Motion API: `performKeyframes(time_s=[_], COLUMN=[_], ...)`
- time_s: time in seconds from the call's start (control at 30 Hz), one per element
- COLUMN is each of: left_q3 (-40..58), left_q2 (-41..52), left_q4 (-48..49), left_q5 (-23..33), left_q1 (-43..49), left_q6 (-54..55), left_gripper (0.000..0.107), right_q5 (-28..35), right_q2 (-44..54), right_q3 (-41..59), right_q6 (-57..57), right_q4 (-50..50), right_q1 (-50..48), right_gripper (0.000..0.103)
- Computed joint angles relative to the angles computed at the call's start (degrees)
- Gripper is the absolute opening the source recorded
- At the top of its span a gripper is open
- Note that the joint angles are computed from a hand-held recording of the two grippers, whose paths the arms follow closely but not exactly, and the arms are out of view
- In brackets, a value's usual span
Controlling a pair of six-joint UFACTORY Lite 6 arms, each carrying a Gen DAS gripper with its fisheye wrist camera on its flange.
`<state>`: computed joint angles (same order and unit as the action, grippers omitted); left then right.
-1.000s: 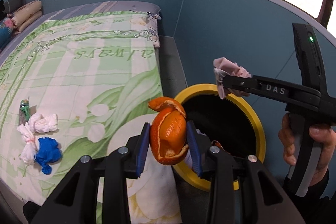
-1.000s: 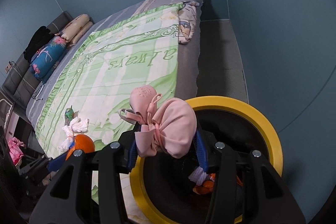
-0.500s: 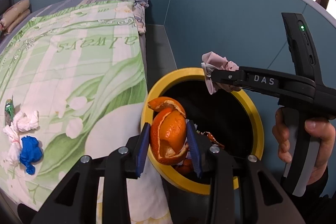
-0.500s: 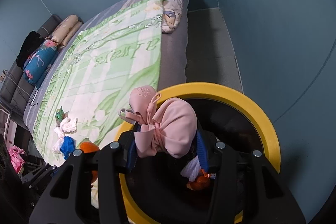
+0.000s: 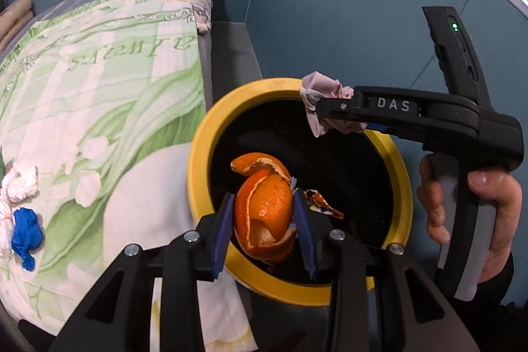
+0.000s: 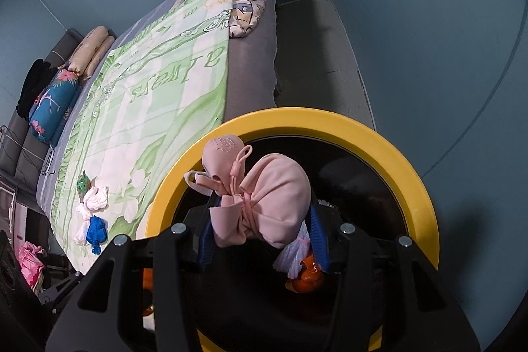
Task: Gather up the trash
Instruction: 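Open both tools to drop the orange peel and pink bundle into the bin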
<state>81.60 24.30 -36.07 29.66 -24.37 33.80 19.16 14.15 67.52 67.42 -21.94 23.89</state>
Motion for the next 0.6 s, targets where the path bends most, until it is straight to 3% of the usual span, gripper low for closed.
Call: performKeyframes(time_s=[0.17,0.33,0.6], left_q3=[-1.12,-3.24,-3.28], left_q2=[-0.88,-2.72,-3.76], left_q4=[-1.40,-5.17,-5.84], left_q5=[-0.37,-1.24,-0.74], left_q1=[-0.01,0.98,3.09], left_q6=[1.53,4.28,3.85], left_gripper=[0.036,0.057,0.071], right_q5=[-0.79,-1.37,-1.62], right_q2=[-0.14,-0.93,-2.06], right_q3=[-0.57,-1.78,-2.35], right_q6=[-0.88,-0.29,0.25], right_q4=[1.21,1.67,1.16], right_q1=[-0.72,-1.61,-1.90], right_gripper=[0.051,0.056,0.062])
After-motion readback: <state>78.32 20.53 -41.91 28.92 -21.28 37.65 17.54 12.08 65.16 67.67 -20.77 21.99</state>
